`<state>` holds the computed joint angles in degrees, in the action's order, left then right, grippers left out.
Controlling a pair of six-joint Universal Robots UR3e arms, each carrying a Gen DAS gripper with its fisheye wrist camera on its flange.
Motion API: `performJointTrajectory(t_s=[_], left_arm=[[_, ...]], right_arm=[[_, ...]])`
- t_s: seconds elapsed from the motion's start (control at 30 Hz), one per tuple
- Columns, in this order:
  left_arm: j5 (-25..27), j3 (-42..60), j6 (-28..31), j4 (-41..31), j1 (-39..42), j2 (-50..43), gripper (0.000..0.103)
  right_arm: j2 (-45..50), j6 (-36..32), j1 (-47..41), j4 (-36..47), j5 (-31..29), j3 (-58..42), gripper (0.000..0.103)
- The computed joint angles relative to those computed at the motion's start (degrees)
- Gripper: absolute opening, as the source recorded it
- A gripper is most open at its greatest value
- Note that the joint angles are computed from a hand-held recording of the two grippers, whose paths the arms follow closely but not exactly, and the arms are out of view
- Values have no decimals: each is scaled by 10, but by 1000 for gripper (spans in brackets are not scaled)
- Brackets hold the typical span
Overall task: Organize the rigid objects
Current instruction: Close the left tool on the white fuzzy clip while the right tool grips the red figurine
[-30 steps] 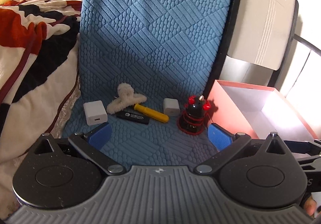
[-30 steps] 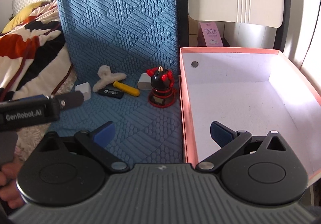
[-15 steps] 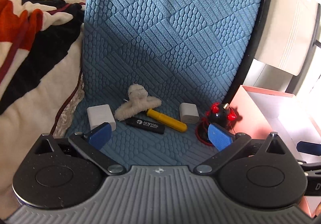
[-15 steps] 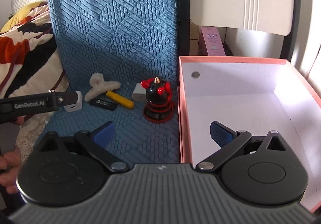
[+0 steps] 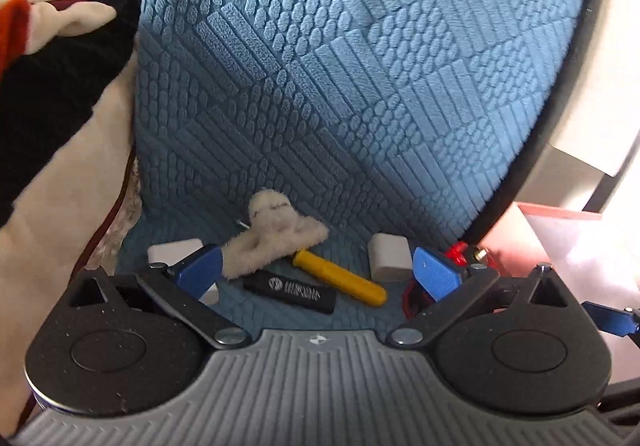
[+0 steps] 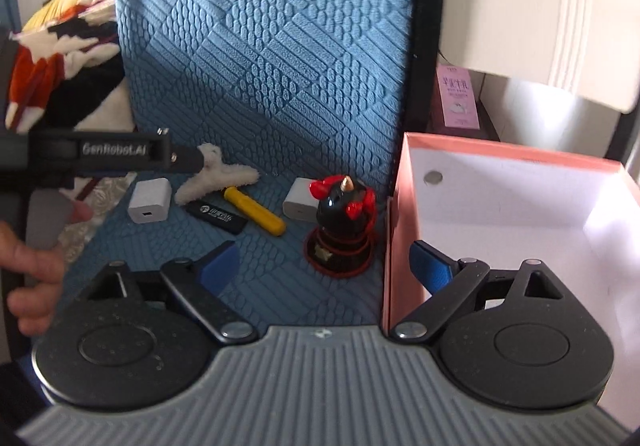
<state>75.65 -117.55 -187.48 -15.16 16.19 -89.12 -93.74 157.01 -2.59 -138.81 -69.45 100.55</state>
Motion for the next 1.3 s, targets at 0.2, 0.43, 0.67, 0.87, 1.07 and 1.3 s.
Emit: performJointTrajectory(t_s=[0.2,0.43,0.67,0.87,1.07,1.3], left_arm=[[3,63,8,-2,7,-76,102],[-10,105,-3,39,24,-136,97],[-48,138,-6,43,42,-189,93],[-26,177,-3,13,31,-229,83],[-23,185,-10,21,34,-251,82],[-9,198,-9,25,25,-283,73]], right_arm=[[70,-1,34,-70,-20,-26,93],[130,11,44,-123,4,-70,93],[208,3,69,-98,-60,-157,67],[234,-9,91,-116,-99,-162,66],[270,-43,128,-196,-168,-155,66],[296,-61,139,-203,-195,-170,66]])
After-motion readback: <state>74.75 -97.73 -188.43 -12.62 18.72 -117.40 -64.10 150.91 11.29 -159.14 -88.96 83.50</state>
